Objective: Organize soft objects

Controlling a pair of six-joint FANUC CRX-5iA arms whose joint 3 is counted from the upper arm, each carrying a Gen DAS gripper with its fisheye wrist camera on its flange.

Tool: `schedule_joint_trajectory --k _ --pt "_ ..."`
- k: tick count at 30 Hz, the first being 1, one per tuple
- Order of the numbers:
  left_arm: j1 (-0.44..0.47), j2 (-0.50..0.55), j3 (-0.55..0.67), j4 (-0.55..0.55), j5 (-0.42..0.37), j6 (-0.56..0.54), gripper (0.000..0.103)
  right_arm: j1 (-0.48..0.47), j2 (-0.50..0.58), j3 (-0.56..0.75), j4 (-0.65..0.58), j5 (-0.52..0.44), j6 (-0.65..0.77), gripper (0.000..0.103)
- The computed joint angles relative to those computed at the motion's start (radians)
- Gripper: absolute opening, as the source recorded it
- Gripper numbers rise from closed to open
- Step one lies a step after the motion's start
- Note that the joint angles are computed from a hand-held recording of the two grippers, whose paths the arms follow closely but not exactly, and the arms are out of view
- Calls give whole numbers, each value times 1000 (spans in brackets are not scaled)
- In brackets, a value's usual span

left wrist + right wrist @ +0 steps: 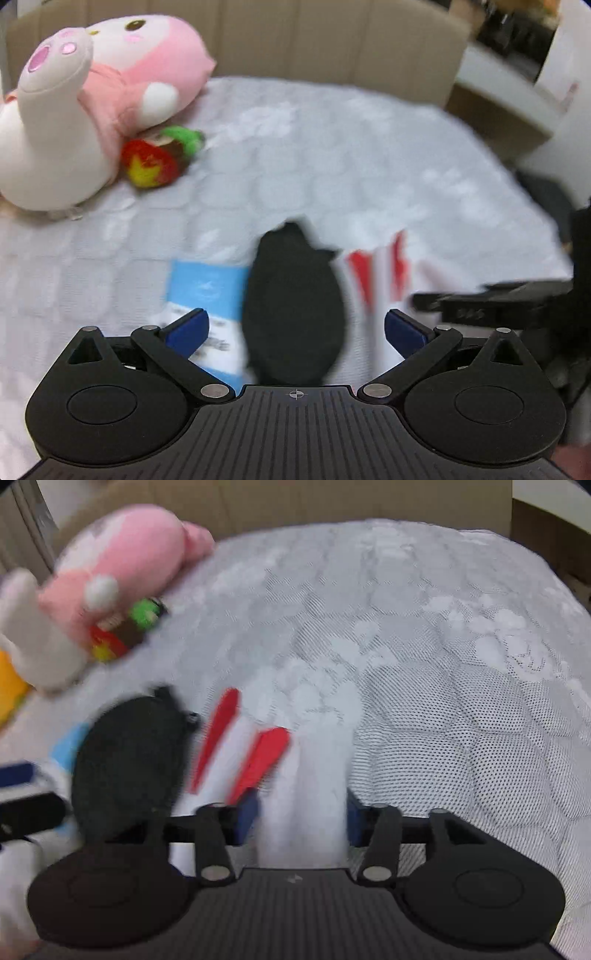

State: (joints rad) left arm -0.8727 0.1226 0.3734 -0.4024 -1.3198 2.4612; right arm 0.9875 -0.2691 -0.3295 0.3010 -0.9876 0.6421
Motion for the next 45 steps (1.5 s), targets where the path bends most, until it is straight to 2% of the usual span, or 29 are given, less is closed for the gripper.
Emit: schedule_joint_trajectory --k 1,2,3,7,10,12,14,16,18,19,21,24,26,29,31,34,37,40,43,45 --pt "7 4 6 9 -18 -10 103 8 -1 -13 17 3 -2 31" --pt "16 16 13 12 -27 -15 103 18 -11 -26 36 8 -6 23" --pt "26 28 20 15 -36 -19 103 24 -25 -32 40 10 -6 10" --pt "32 63 62 -24 -88 -90 103 -24 -132 -51 -96 100 -56 9" --pt "38 128 118 6 -78 -190 103 -65 -204 -71 -195 155 -63 9" --pt "43 140 116 68 -29 -254 103 -72 -229 -88 -190 160 -95 9" --pt "58 111 52 181 48 -326 103 -84 -246 -96 -193 166 -114 9" --pt "63 100 22 260 79 -366 103 -106 -260 -102 -222 201 -110 9" --pt "36 116 72 228 -19 -311 103 -117 -270 -105 -250 235 -91 9" --pt "23 126 106 210 -95 -268 103 -123 -271 -98 -276 243 -65 9" --pt "-1 130 143 172 -202 -195 103 -144 -257 -62 -387 253 36 10" --pt "-30 97 105 123 -229 -115 103 -166 -182 14 -572 240 177 11" --pt "-39 83 71 108 -227 -73 103 -135 -125 52 -612 212 236 12" --pt "-19 64 12 155 -178 -66 103 -74 -56 99 -616 133 350 13" --pt "-13 53 -6 173 -151 -74 103 -56 -38 106 -598 85 351 13" --pt "-25 64 14 159 -156 -98 103 -40 -43 79 -523 65 252 12" --pt "-34 53 3 148 -128 -108 103 2 -83 22 -359 79 84 12" --pt "-47 26 -13 129 -93 -104 103 -14 -126 -15 -327 89 -12 12" --pt "-32 -40 -85 161 26 -93 103 2 -174 -57 -269 90 -117 12" --pt "26 -131 -198 273 183 -95 103 21 -204 -91 -218 96 -201 12"
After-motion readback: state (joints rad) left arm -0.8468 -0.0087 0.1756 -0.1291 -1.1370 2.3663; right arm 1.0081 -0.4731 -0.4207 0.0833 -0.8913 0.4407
